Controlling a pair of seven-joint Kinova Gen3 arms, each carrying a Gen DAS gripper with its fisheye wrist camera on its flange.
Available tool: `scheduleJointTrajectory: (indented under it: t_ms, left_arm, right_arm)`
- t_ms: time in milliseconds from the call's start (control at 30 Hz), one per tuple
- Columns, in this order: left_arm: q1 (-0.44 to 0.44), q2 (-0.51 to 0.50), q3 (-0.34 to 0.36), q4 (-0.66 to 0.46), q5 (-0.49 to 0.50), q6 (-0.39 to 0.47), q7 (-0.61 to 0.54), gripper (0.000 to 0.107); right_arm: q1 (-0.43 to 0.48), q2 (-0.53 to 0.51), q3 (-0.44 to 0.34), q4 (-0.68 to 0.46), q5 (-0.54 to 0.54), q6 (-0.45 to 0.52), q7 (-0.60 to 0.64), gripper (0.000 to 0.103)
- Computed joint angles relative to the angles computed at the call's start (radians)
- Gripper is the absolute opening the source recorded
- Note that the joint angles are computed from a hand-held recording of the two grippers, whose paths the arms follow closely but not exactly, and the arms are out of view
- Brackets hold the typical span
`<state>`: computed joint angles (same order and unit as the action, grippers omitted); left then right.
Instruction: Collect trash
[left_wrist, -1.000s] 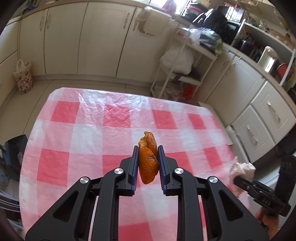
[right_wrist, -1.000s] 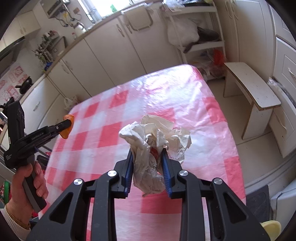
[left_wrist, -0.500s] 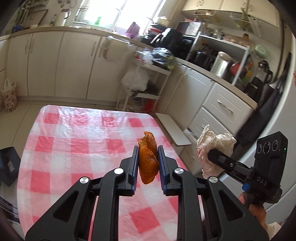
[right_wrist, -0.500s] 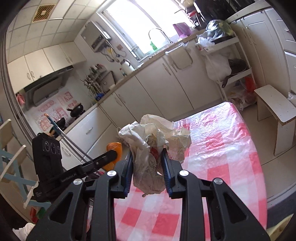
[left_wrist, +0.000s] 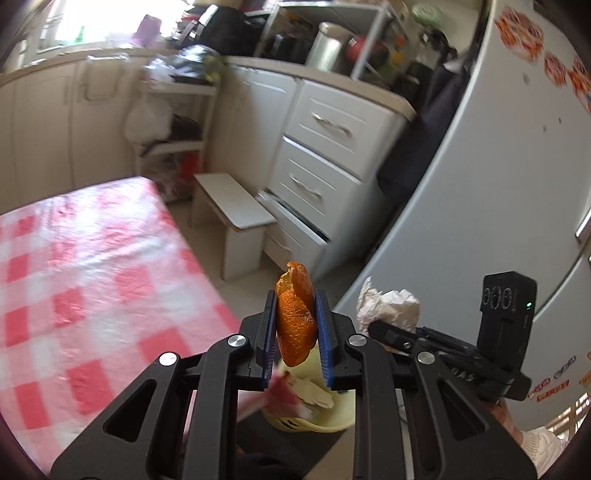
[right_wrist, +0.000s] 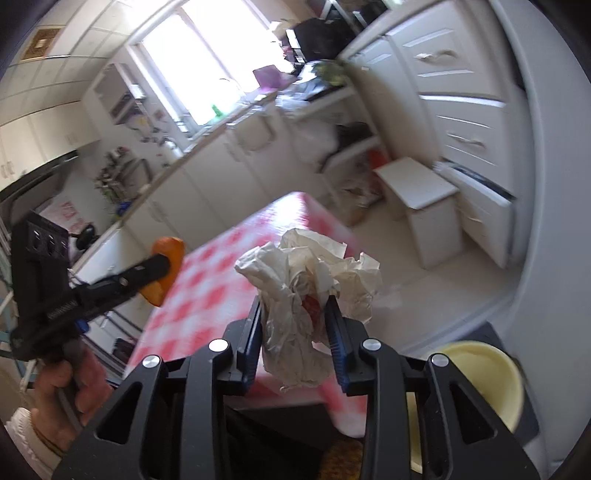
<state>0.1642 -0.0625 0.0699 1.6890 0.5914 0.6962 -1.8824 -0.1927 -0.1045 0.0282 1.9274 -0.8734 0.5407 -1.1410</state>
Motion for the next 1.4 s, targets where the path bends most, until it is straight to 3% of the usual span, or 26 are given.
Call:
scheduleJointTrajectory:
  t_ms: [233,467,533,600,733,800,900,1067,1400]
  left_arm:
    - [0.117,0.212,0.116,-0.168,-0.192,0.047,0.233,0.019]
    - [0.245,0.443,0.126,-0.379,-0.357,0.18,0.421,0.02]
    - [0.269,0.491,0.122,-0.446,-0.396,0.245,0.444,0.029]
    - [0.306,0.507,0.104,-0.471,-0.453,0.272,0.474,0.052]
    - [0.328,0.475,0.08,-0.441,-0.517,0.248,0.523,0.07]
    - [0.337,0.447,0.068,-0.409,-0.55,0.209,0.56,0.081]
    - [0.364,0.383,0.049,-0.35,-0.63,0.145,0.629,0.091]
    - [0.368,0.261,0.042,-0.239,-0.753,0.056,0.729,0.095]
    - [0.232,-0.017,0.078,-0.039,-0.936,0.033,0.891,0.096]
  right_arm:
    - [0.059,0.015,0.028,0.11,0.078,-0.025,-0.093,0.035]
    - [0.131,0.108,0.014,0.154,0.085,-0.029,-0.106,0.042]
    - [0.149,0.123,0.003,0.155,0.111,-0.032,-0.148,0.053]
    - [0.163,0.125,-0.007,0.154,0.129,-0.031,-0.172,0.058]
    - [0.173,0.13,-0.022,0.141,0.169,-0.036,-0.219,0.066]
    - [0.173,0.122,-0.029,0.14,0.18,-0.044,-0.235,0.068]
    - [0.158,0.095,-0.035,0.134,0.224,-0.047,-0.286,0.074]
    - [0.112,0.039,-0.058,0.102,0.344,-0.059,-0.42,0.081]
    - [-0.031,-0.033,-0.175,-0.028,0.614,-0.077,-0.707,0.091]
